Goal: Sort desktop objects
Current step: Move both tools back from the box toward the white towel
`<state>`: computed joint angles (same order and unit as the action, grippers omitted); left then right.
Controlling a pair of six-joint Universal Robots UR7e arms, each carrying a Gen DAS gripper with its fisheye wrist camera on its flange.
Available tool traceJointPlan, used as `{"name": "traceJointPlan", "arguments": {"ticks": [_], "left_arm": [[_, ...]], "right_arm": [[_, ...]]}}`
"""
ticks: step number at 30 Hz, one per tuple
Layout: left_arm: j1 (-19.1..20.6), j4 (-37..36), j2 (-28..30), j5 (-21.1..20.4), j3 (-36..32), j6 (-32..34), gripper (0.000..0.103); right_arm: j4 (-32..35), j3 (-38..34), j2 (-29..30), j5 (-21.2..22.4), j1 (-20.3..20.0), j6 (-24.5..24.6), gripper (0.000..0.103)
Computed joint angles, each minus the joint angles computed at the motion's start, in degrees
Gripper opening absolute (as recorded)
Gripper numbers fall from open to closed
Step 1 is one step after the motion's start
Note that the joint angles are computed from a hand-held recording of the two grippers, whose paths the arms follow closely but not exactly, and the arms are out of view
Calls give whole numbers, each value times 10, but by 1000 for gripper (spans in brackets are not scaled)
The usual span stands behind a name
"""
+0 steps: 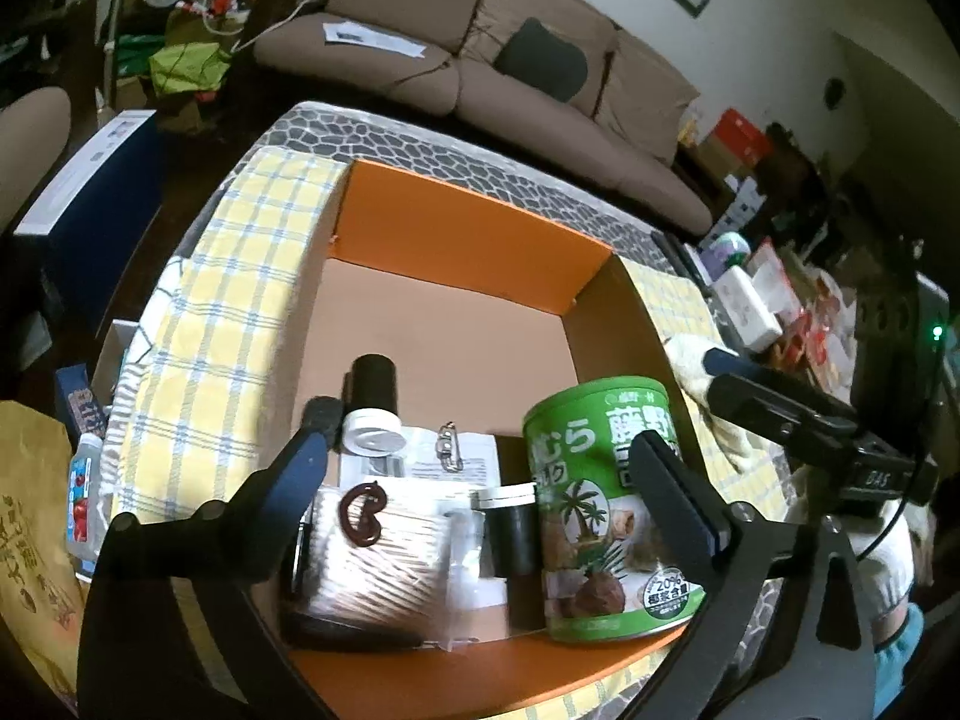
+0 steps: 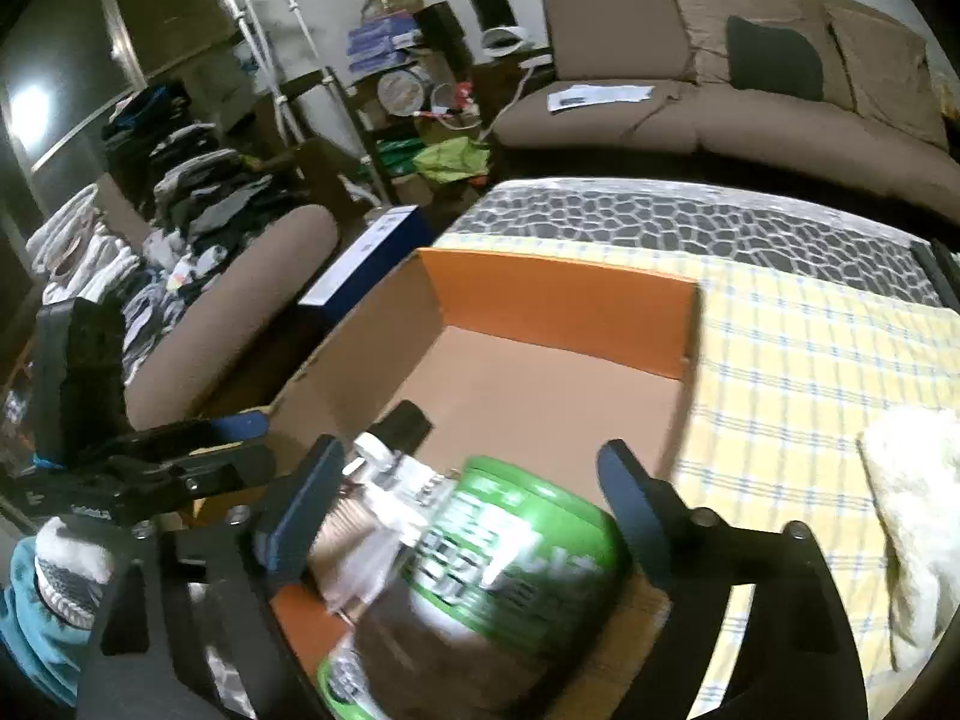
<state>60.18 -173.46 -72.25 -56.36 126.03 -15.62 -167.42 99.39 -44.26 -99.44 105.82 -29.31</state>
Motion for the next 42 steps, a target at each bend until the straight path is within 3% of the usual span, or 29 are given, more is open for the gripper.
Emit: {"name": "traceJointPlan", "arguments": {"ticks": [1,7,12,17,25,31,42], "left_arm": [[-3,0,3,5,0,2,103],[-14,-1,21,-6,-12,-3,103],[-50,0,49,-1,-26,-3,103],[-79,-7,90,-32,-60,-3,103],[-118,20,195,-67,-146,-2,103],[-117,56,286,-106,-227,-24,103],[-110,114,444,-59,-369,-22,96]], "right_arm": [[-2,2,-3,-5,-1,-1,103],[-35,22,-25,-12,-15,-4,102],[-62,39,-53,-3,-36,13,102],[-79,72,-109,9,-75,21,102],[-113,128,-198,0,-144,21,102],[-114,145,-240,-6,-192,24,102],[-106,151,-264,17,-250,35,103]]}}
